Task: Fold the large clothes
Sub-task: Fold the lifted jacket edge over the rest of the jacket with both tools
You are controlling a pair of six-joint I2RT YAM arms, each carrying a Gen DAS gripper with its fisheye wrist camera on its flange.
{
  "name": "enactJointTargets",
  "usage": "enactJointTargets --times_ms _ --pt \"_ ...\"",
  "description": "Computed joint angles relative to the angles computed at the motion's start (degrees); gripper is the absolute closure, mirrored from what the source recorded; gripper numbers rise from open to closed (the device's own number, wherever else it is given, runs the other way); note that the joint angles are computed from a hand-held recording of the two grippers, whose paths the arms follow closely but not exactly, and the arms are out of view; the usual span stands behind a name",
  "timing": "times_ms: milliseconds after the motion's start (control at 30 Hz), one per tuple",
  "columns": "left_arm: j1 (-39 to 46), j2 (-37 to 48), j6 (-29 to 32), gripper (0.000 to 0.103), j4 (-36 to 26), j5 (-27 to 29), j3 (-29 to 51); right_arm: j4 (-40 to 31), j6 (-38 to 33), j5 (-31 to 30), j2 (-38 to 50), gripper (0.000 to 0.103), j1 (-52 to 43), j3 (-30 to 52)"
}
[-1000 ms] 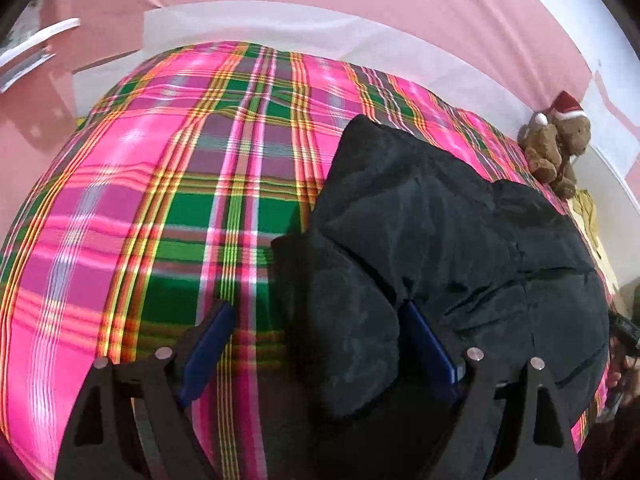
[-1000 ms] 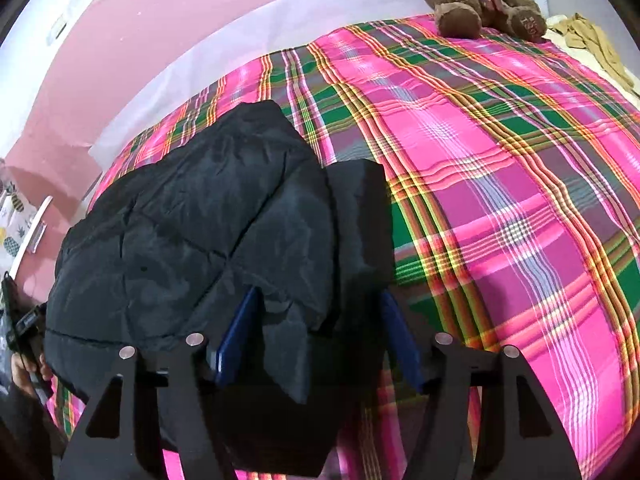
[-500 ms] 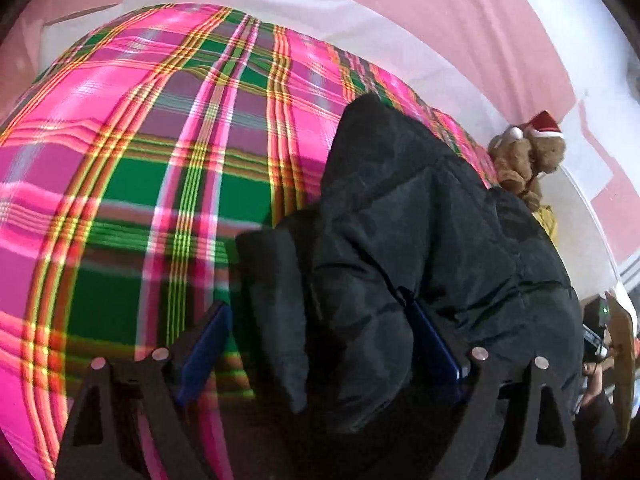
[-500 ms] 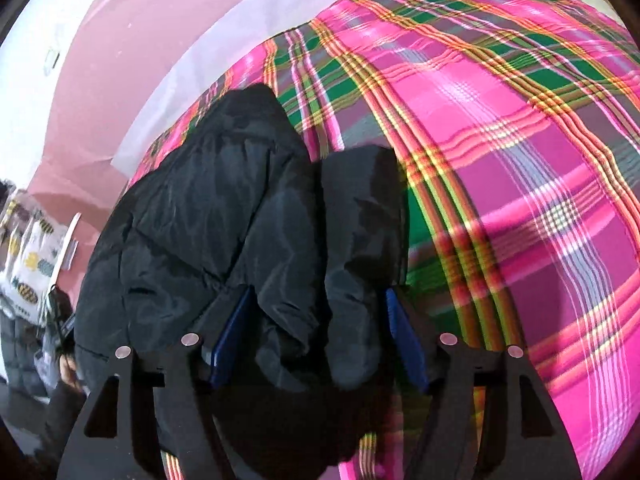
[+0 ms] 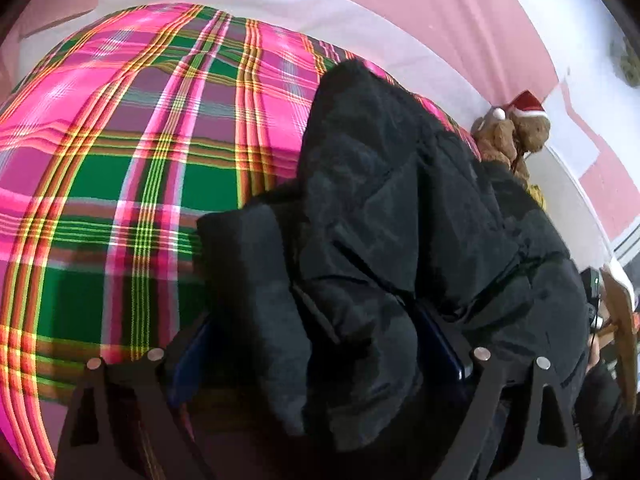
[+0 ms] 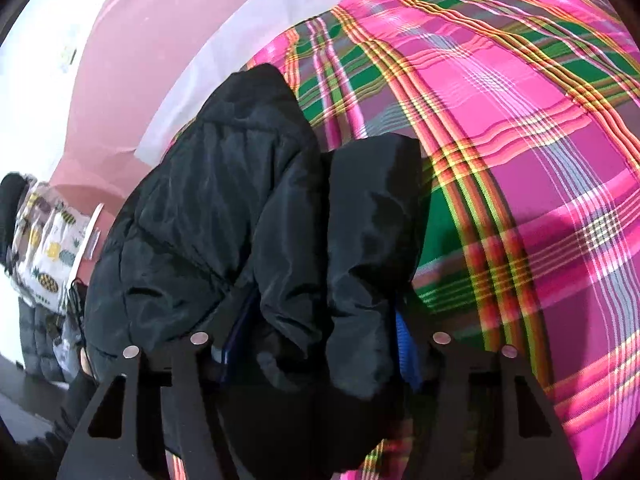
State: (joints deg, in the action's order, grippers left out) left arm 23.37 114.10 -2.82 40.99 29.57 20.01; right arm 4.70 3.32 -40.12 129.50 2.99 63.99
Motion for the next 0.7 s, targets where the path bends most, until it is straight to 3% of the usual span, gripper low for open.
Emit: enactJointTargets --times_ms 133,233,300,400,700 --pt "-1.9 0.7 -2.0 0.016 1.1 -1.3 1.0 -1.4 1.3 0.5 3.2 0.042 1.1 4.7" --pt "-3.1 -0.2 -3.7 0.036 3.8 -2.2 -0.6 -1.5 1.5 1.1 3.1 0.058 1.9 5.5" --pt "-3.3 -2.7 -4.0 0.055 3.6 -2.7 -2.0 -2.0 0.2 2.1 1.3 0.069 2.2 4.5" --pt "-4.5 -8.4 -4.8 0.067 0.3 -5.5 -3.5 -1.2 1.3 2.3 -1.1 0.078 1.9 2.5" --pt "-4.3 -31.8 -5.7 0.074 -12.3 -7.0 -8.9 -0.3 0.4 1.8 -13.2 0.086 0.7 -5.5"
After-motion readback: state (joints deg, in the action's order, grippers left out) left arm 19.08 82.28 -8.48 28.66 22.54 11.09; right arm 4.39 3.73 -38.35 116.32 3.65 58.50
